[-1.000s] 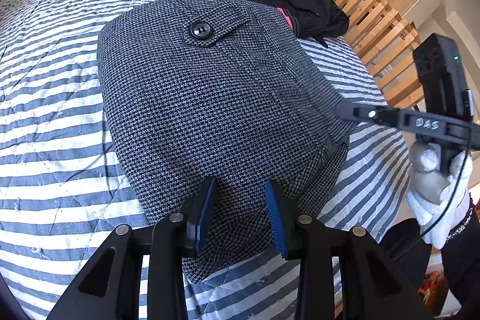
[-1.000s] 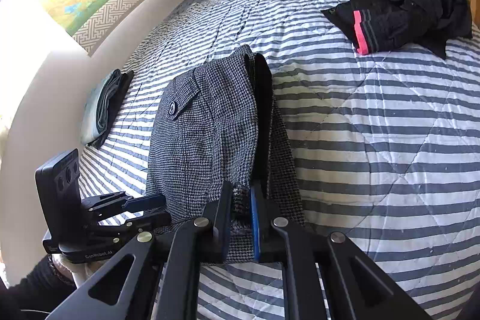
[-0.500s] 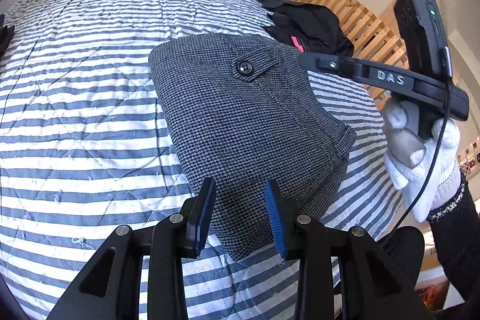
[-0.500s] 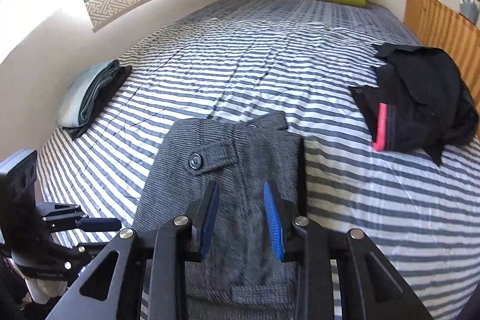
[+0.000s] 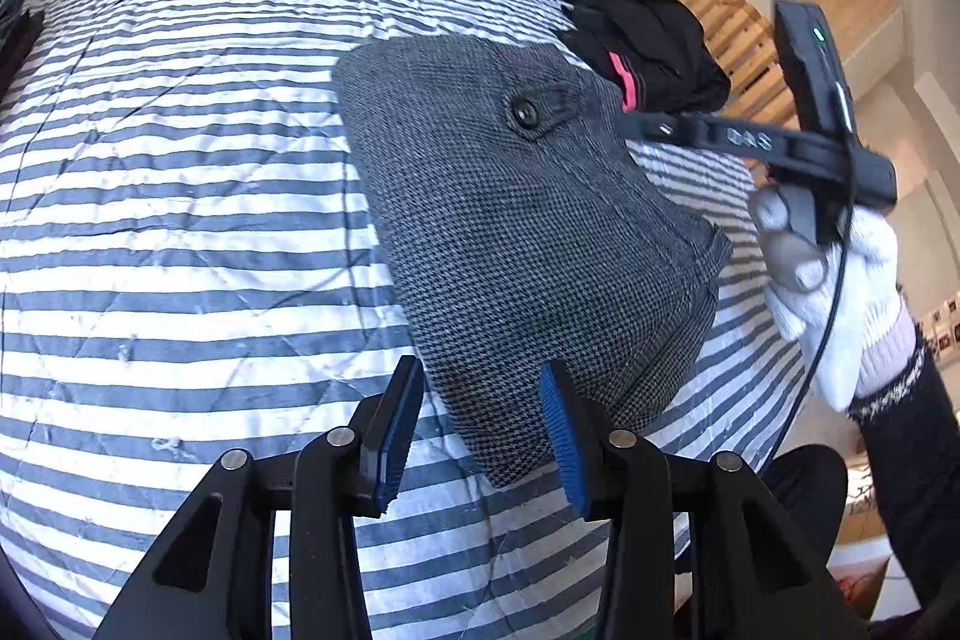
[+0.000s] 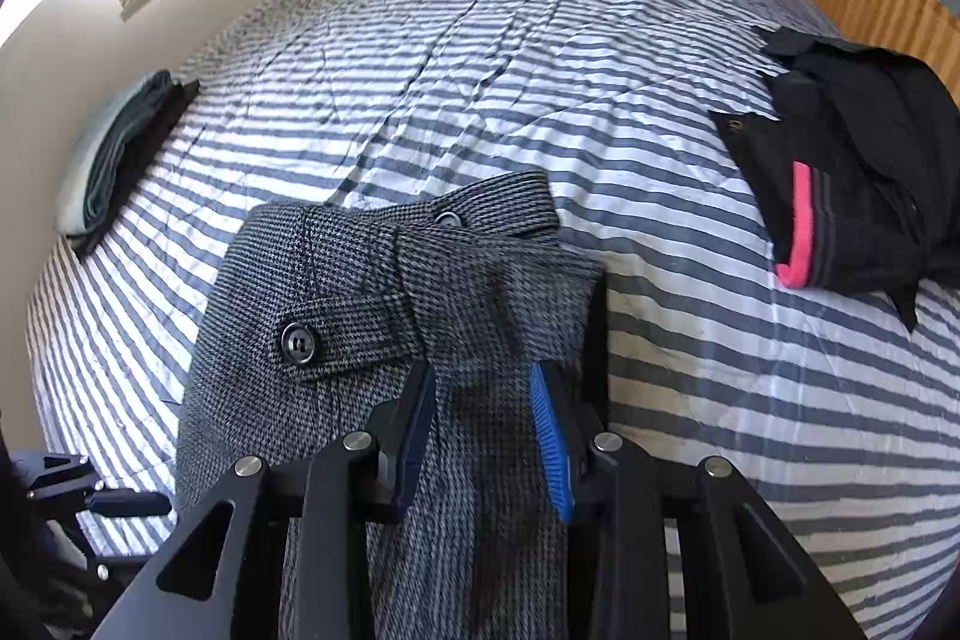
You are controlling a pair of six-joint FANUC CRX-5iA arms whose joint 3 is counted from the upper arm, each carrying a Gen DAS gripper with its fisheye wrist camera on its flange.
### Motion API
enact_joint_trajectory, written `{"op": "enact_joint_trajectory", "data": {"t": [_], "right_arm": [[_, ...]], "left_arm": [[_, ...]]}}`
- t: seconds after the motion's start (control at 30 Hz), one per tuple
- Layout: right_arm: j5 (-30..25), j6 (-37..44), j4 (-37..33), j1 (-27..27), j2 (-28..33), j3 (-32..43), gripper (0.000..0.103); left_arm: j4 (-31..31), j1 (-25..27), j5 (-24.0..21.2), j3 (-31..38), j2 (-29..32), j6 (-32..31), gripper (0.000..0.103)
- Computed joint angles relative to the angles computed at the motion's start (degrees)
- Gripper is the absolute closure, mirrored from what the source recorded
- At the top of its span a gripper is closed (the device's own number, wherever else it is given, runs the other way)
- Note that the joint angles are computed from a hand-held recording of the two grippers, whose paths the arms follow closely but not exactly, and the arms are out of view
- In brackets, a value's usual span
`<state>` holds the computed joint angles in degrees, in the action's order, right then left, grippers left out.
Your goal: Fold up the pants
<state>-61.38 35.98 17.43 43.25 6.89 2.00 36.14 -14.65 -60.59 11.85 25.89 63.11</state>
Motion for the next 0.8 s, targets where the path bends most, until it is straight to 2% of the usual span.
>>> {"op": "enact_joint_trajectory", "data": {"t": [0.03,0.1,0.17,0.27,0.4,0.5,0.7,0.8], "right_arm": [[0.81,-1.84,0.26,0.14,-2.32,-2.04,0.058],[2.81,-7.2,2.46,0.78,-7.3,-7.22,0.047],[4.09,-11.14,3.73,1.24,-11.62,-11.46,0.047],[3.81,-11.23,1.43,0.65,-14.35,-13.1,0.046],[2.91,-5.99,-2.79,-0.51,-13.37,-11.44,0.034],[2.45,-0.27,-8.5,-2.39,-10.59,-8.82,0.033],[2.8,6.36,-17.78,-6.86,-6.8,-6.52,0.033],[5.45,9.7,-22.85,-9.5,-6.62,-6.62,0.027]], "left_arm": [[-0.23,0.43,-0.16,0.59,0.19,1.42,0.053],[-0.25,1.04,-0.35,2.11,1.06,3.36,0.046],[-1.37,1.05,-0.02,3.73,1.78,5.76,0.041],[-0.86,0.72,-2.05,7.6,4.93,9.29,0.034],[-3.19,-0.95,-5.64,15.52,10.44,15.15,0.034],[-3.17,-1.16,-6.81,18.35,13.24,18.65,0.034],[-1.56,-1.49,-6.72,20.72,16.82,20.69,0.034],[-1.18,-2.02,-6.46,22.24,18.04,20.15,0.036]]}}
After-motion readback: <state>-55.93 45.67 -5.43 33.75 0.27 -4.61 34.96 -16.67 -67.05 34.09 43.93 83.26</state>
